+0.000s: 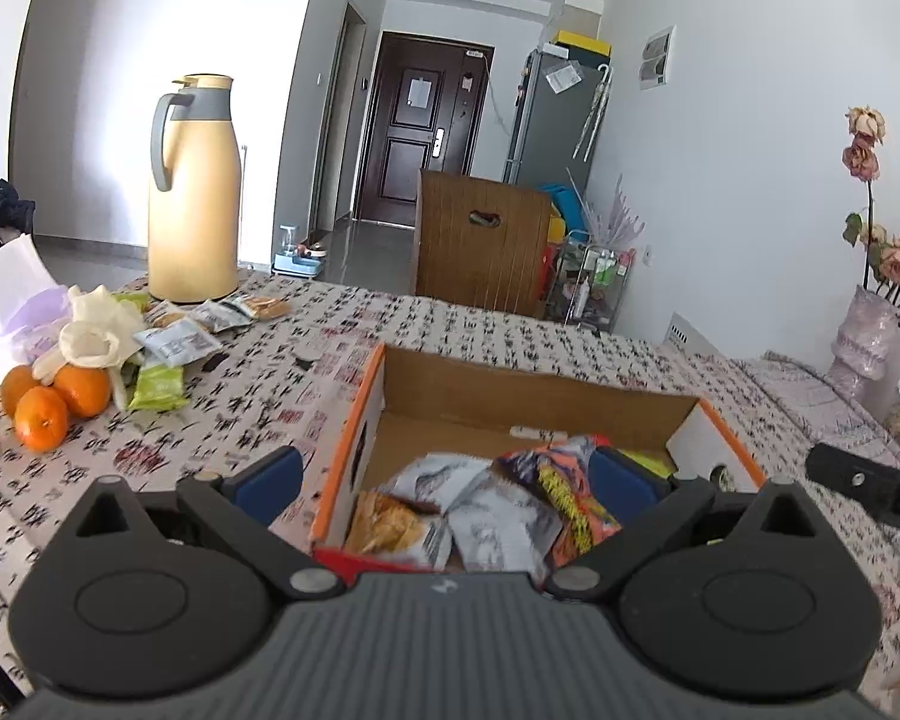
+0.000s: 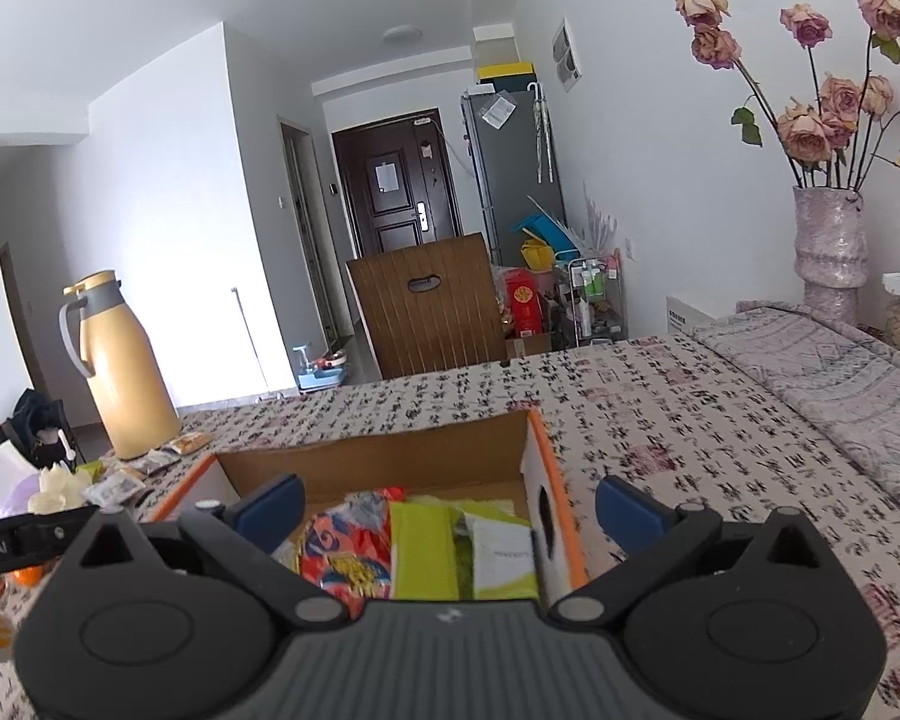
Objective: Organize snacks
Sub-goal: 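Move both tools back toward the snack pile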
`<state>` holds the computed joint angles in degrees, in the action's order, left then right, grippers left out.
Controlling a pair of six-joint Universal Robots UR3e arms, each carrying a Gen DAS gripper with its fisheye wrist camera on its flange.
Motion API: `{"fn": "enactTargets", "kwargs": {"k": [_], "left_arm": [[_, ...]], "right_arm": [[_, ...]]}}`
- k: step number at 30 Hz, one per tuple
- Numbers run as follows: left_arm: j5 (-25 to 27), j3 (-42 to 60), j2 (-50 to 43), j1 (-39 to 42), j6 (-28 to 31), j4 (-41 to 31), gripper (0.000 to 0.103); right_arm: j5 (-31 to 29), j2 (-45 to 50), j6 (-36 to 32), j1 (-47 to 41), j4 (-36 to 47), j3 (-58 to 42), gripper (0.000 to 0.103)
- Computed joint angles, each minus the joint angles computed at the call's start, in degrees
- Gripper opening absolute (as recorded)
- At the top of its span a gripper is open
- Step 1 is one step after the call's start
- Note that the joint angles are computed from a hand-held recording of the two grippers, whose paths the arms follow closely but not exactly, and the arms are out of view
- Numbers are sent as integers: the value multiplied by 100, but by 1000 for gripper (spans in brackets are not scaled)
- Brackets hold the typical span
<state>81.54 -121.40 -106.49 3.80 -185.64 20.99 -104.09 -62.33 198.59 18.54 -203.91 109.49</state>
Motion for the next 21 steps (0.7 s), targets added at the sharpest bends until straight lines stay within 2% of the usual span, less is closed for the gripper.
{"fn": "enactTargets", "kwargs": {"k": [6, 18, 21], "left_arm": [[-20, -784, 408, 145, 328, 186, 103], [-756, -2625, 930, 804, 793, 1014, 103], [-751, -2795, 902, 792, 818, 1078, 103]], "right_arm": [[-28, -447, -25, 11, -256, 918, 103], [204, -1055, 71, -146, -847, 2798, 103], [198, -970, 30, -154, -1024, 3087, 103]]}}
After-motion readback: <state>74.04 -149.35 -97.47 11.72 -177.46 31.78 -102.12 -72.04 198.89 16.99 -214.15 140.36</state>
